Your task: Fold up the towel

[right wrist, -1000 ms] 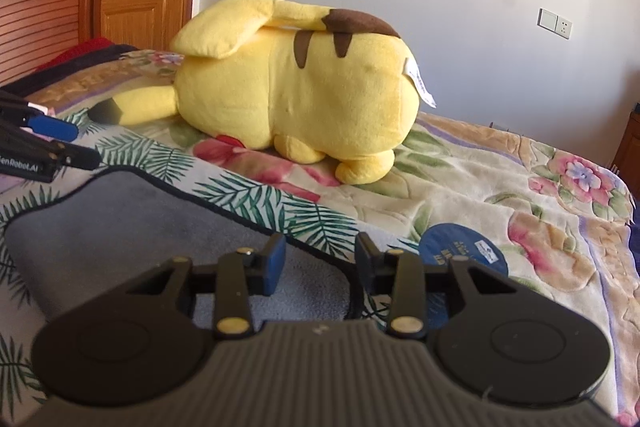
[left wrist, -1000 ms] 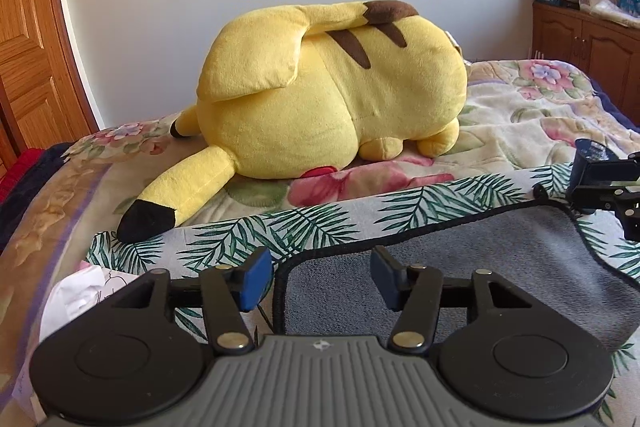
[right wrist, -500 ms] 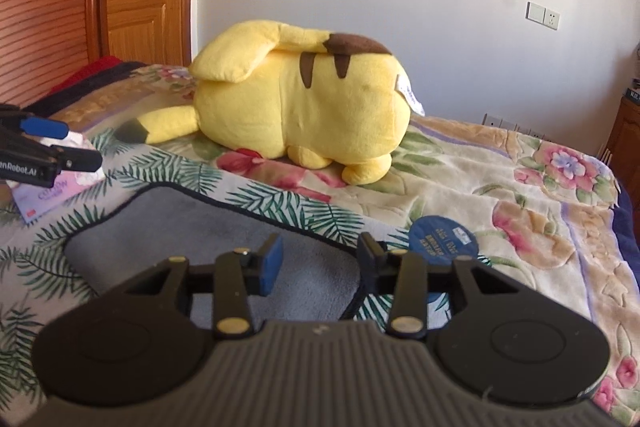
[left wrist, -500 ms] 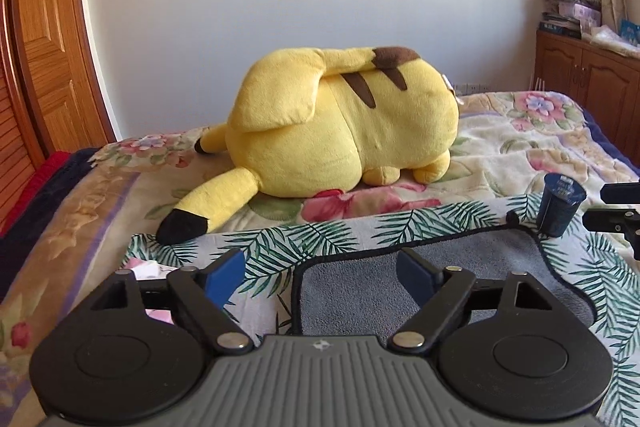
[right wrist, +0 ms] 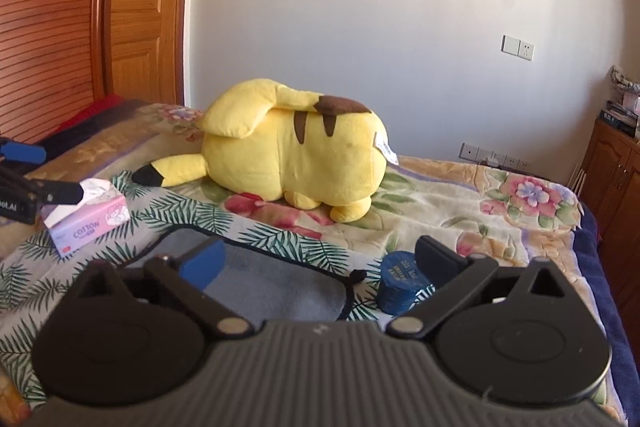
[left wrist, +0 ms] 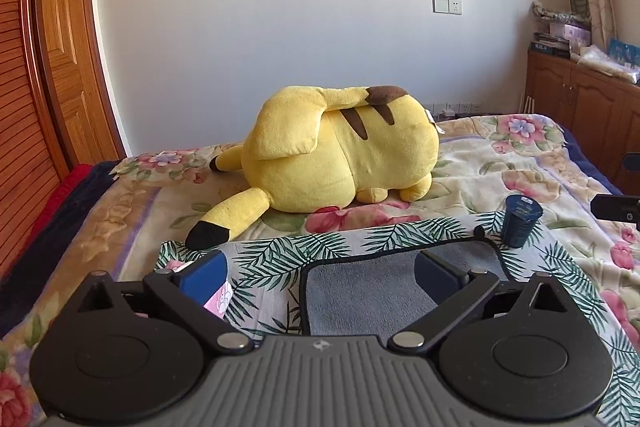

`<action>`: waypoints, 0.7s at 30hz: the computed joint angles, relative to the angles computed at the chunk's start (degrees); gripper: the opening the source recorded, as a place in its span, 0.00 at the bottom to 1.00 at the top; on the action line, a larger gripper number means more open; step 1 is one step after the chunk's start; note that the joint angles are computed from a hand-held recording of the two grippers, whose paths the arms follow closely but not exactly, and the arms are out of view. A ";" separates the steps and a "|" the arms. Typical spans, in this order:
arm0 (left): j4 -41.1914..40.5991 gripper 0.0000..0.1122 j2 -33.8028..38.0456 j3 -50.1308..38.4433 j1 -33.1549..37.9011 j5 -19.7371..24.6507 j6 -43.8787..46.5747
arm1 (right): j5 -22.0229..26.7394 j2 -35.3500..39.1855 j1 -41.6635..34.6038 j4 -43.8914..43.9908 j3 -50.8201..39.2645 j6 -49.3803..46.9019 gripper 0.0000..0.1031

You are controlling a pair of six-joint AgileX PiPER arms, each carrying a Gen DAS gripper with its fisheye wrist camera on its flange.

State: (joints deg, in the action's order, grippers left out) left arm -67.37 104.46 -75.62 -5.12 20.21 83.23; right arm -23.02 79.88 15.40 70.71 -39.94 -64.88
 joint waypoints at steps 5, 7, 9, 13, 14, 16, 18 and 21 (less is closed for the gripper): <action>0.49 0.76 -3.78 2.26 1.71 2.24 -0.59 | -2.15 -3.97 3.68 9.58 0.79 -8.26 1.00; -0.67 0.76 -5.54 3.83 2.26 2.56 0.84 | -3.56 -5.12 5.36 11.35 1.44 -8.91 1.00; -1.19 0.76 -7.11 5.17 2.86 3.27 1.80 | -4.81 -6.11 7.05 13.55 1.95 -9.56 1.00; 0.01 0.76 -10.20 7.12 4.18 5.72 1.66 | -7.96 -7.62 11.14 18.87 2.47 -13.03 1.00; -0.10 0.76 -11.12 7.75 4.54 6.13 1.95 | -8.78 -7.82 12.12 20.01 2.40 -14.01 1.00; 0.70 0.76 -12.89 8.65 5.48 7.57 1.58 | -11.16 -8.91 14.95 22.40 2.48 -15.68 1.00; 2.04 0.76 -14.65 9.46 6.33 8.66 0.85 | -13.34 -10.06 17.44 24.60 2.46 -16.97 1.00; 3.33 0.76 -17.38 10.76 7.72 10.29 0.11 | -16.92 -11.75 21.47 27.50 2.28 -18.45 1.00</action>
